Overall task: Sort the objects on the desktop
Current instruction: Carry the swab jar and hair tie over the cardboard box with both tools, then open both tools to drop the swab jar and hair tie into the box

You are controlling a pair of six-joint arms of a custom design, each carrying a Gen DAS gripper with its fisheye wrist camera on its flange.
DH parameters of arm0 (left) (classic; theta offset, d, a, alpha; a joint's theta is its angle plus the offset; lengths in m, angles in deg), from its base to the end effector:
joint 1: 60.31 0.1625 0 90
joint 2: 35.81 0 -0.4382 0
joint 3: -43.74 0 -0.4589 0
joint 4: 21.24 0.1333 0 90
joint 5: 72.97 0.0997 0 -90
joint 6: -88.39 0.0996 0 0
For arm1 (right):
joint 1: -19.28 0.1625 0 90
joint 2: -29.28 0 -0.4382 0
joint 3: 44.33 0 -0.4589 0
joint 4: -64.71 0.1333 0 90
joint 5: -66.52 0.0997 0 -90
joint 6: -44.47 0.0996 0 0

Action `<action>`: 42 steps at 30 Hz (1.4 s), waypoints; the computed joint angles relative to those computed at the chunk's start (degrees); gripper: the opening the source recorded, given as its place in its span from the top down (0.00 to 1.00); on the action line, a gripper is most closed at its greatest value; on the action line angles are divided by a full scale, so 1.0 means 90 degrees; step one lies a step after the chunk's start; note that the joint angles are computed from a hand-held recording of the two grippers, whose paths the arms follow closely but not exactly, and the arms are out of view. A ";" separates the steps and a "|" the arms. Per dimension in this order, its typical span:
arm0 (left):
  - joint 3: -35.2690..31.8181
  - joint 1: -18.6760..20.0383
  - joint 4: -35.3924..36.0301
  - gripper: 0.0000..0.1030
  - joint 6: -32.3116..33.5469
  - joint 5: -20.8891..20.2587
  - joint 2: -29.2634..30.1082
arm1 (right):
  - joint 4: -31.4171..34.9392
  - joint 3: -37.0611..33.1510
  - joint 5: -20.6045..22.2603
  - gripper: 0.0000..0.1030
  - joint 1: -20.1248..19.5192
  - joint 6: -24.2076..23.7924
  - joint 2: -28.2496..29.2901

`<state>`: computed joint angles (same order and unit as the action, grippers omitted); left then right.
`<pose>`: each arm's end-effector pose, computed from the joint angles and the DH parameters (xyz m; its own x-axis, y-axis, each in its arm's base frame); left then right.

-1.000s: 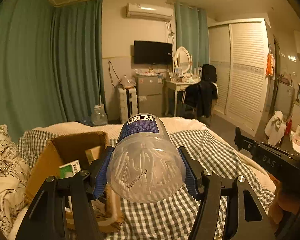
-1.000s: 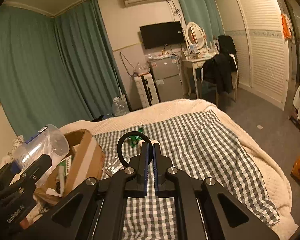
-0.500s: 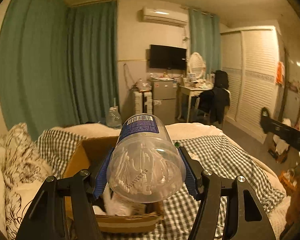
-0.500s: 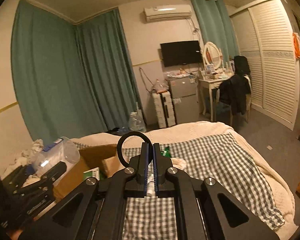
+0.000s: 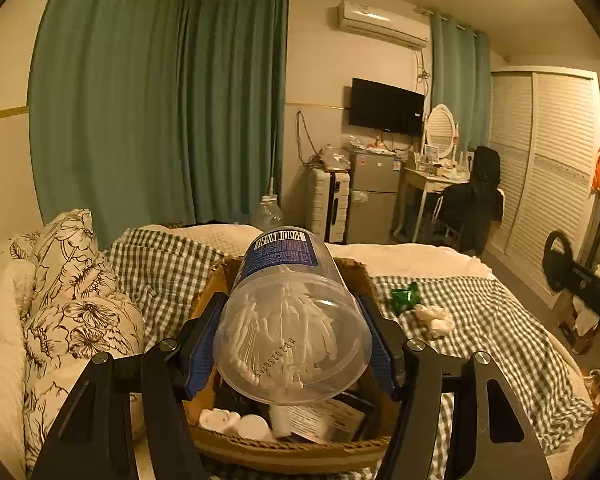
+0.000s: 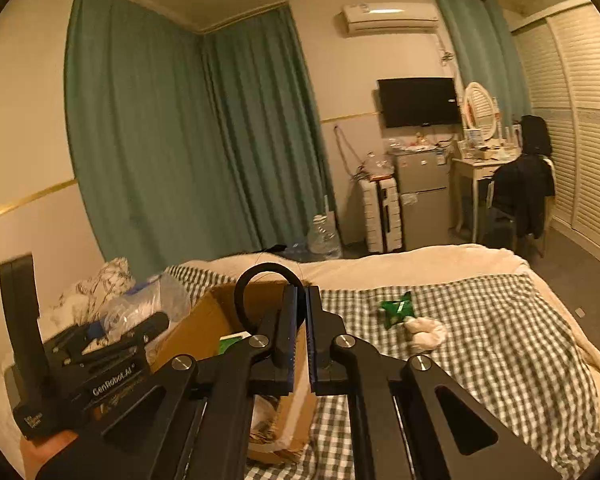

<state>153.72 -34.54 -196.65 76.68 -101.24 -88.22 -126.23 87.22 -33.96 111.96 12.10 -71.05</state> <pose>-0.4655 -0.4702 0.1272 -0.7259 0.1645 -0.6678 0.6628 0.4267 -0.6153 0.1356 -0.4344 0.4153 -0.8277 -0.0803 0.5554 -0.5438 0.3591 -0.7585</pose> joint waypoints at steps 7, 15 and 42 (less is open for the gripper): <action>-0.0155 0.0192 0.0286 0.37 0.0189 0.0153 0.0122 | -0.0059 -0.0176 0.0054 0.96 0.0014 -0.0105 0.0606; -0.0217 0.0538 0.0624 0.37 0.0155 -0.0114 0.0032 | -0.0072 -0.0584 -0.0093 0.96 0.0107 -0.0246 0.1446; -0.0263 0.0805 0.1558 0.26 -0.0519 -0.0657 -0.0124 | -0.0573 -0.0936 -0.1116 0.34 0.0117 -0.0841 0.2302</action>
